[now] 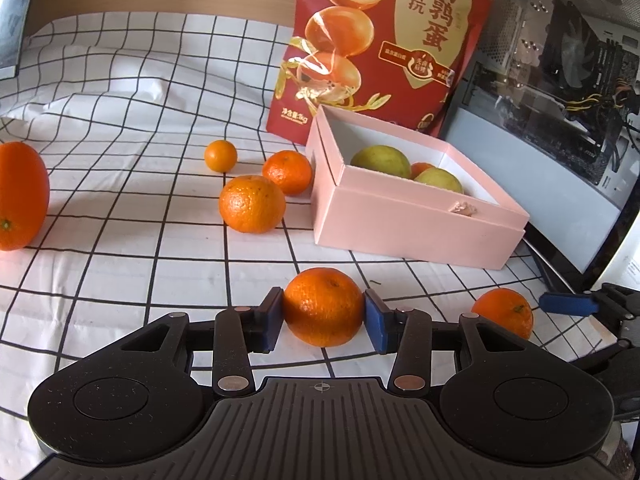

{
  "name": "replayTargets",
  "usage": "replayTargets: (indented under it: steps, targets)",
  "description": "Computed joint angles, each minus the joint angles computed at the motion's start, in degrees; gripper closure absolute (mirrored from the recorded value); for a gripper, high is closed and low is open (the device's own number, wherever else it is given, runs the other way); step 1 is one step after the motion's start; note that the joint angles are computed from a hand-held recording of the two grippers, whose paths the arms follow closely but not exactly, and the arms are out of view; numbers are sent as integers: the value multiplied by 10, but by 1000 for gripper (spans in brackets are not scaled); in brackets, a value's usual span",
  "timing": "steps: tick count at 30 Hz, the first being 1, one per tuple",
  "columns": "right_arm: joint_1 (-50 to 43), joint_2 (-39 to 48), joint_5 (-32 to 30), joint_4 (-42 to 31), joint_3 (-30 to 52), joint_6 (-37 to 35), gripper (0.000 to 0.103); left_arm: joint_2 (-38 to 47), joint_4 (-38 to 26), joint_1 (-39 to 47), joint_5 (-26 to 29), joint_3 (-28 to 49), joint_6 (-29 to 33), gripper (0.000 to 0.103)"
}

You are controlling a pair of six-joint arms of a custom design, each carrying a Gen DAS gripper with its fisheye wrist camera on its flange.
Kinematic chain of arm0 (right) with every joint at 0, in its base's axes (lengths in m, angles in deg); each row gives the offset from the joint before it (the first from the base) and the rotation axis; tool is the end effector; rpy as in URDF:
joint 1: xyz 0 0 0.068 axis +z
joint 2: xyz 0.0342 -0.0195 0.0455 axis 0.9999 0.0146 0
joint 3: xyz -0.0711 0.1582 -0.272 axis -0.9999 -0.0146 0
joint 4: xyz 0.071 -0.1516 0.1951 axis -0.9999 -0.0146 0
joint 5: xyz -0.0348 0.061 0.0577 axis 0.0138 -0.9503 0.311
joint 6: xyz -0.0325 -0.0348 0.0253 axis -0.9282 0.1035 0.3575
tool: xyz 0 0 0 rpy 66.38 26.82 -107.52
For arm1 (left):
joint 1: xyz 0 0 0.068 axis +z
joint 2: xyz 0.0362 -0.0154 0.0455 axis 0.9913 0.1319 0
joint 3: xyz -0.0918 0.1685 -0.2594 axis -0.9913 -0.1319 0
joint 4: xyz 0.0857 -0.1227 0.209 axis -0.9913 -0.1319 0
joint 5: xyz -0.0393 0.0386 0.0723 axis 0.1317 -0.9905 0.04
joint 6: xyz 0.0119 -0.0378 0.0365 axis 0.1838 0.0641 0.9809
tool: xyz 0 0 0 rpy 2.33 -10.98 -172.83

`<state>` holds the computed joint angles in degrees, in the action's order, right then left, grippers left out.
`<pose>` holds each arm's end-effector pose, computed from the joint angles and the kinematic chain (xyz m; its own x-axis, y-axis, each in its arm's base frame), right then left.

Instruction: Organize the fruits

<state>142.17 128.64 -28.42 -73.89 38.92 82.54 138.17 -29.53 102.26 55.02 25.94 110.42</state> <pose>0.1145 0.1144 0.1725 -0.6347 -0.1216 -0.7631 -0.0520 0.9920 -0.1149 0.1857 0.0407 0.1485 -0.6066 0.0482 -0.7935 0.4193 0.8675 -0.2678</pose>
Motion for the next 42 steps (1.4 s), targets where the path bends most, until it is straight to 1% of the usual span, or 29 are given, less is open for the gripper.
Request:
replayTargets:
  steps: [1,4,5,7,11,13,17,20,22,24,25,26,28,30,32,34,37,39,42]
  targets:
    - [13,-9,20,-12,-6,6,6,-2,-4,1,2,0,2,55]
    - [43,-22,48,-22,-20,15,6,-18,-11,-1,0,-9,6,55]
    - [43,-29,47,-22,-24,11,6,-25,-16,-2,2,-12,11,55]
    - [32,-32,29,-8,-25,-6,6,-37,-23,-6,2,-18,19,55]
    - [-24,-20,-40,40,-20,-41,10,-38,-22,-9,2,-19,19,56]
    - [-36,-11,-59,52,-16,-42,16,-31,-24,-3,11,-16,17,56]
    - [-27,8,-58,67,-12,-39,23,-31,-24,-3,11,-16,16,56]
    - [-32,18,-65,80,-6,-51,32,-31,-26,-2,12,-16,16,56]
    - [-37,29,-60,81,1,-53,41,-30,-26,-2,13,-15,17,56]
    - [-39,36,-50,57,17,-46,48,-27,-26,0,16,-14,18,56]
    - [-38,34,-52,43,25,-47,55,-25,-25,1,18,-14,17,55]
    - [-35,33,-54,32,30,-48,56,-24,-25,2,19,-14,16,55]
    - [-15,42,-36,3,44,-37,56,-21,-25,4,23,-13,15,55]
    - [-3,44,-30,-4,47,-34,56,-20,-26,6,26,-12,13,56]
    - [5,44,-23,-22,52,-16,56,-19,-26,10,30,-13,12,56]
    - [16,31,-13,-38,52,4,56,-16,-27,11,32,-11,8,56]
    - [25,1,-8,-45,40,2,56,-17,-26,8,30,-10,5,56]
    - [11,-6,-15,-48,38,-6,56,-18,-26,5,27,-9,5,56]
    - [-34,-12,-50,-25,30,-30,56,-15,-37,1,27,-1,2,56]
